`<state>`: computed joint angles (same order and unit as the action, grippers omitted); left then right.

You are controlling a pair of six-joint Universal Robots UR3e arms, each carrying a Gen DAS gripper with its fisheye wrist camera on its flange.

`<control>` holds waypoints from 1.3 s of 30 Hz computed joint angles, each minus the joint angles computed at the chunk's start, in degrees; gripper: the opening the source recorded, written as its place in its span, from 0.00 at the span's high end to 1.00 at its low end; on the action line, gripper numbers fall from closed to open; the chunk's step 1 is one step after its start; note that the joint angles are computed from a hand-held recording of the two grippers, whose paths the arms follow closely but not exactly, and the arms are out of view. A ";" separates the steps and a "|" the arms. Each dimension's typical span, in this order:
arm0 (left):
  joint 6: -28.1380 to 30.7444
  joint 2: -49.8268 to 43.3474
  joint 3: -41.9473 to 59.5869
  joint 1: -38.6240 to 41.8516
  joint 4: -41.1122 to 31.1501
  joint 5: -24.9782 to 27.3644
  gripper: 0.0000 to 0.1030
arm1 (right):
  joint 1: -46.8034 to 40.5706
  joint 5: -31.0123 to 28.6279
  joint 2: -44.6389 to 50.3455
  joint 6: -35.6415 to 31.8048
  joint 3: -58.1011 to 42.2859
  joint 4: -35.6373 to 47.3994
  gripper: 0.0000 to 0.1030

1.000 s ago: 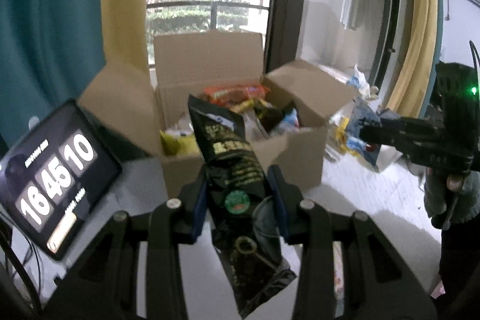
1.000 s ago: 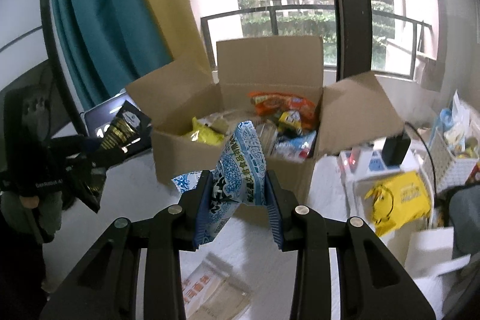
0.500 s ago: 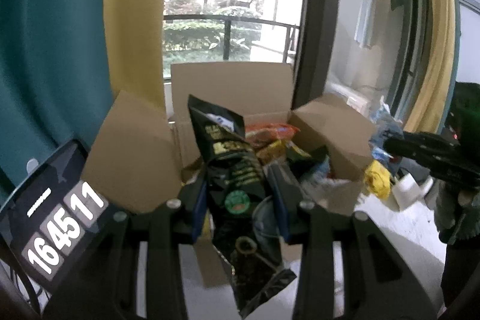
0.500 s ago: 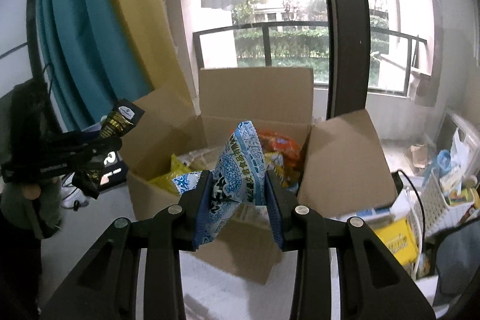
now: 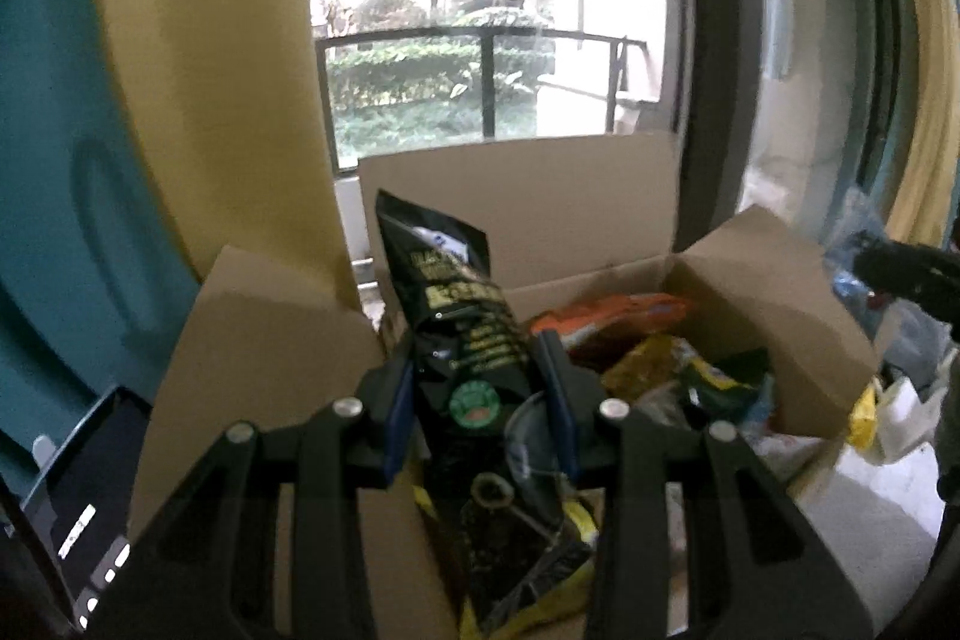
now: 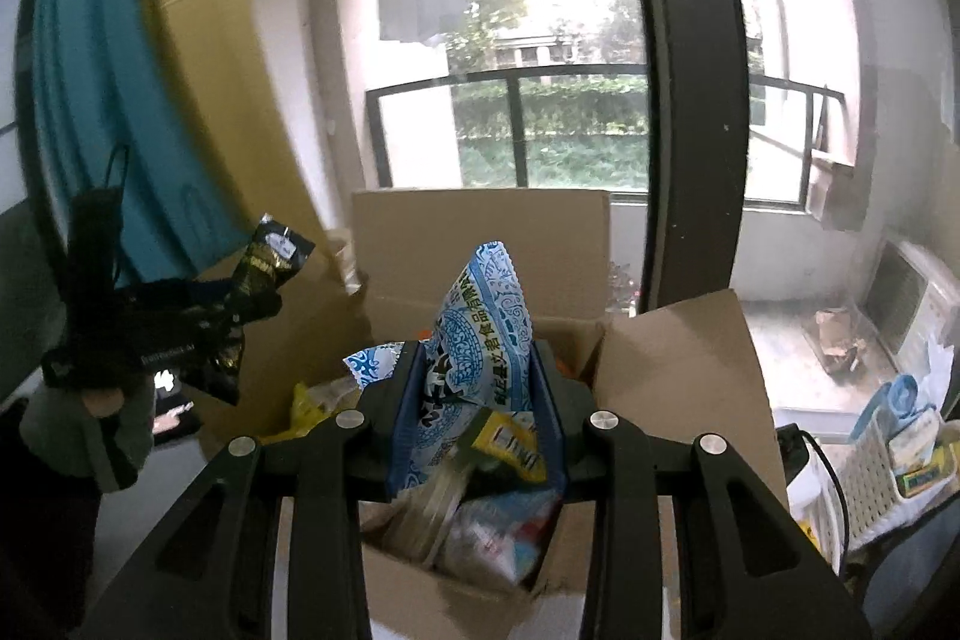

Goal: Organize snacks
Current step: 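Carry both bags over the box and release them inside, then move both open grippers back to the remaining snacks beside the box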

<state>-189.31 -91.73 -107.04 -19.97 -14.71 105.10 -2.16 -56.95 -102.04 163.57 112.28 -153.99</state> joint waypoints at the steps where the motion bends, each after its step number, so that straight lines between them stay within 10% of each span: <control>1: 0.53 -1.10 0.83 0.50 0.05 -0.39 0.62 | 0.00 -0.19 0.37 0.77 -0.01 -0.41 0.65; 6: 1.41 -8.22 7.29 -0.85 -2.43 5.34 0.50 | 2.04 -2.29 7.03 4.25 -2.69 -4.61 0.64; 10: 0.50 -6.41 5.30 -0.50 -0.17 3.88 0.24 | 5.29 -8.22 12.70 5.62 -7.13 -5.75 0.42; 39: -15.92 13.12 -3.19 -23.23 -13.56 16.57 0.22 | -1.98 -1.65 -23.14 -0.75 9.05 18.26 0.42</control>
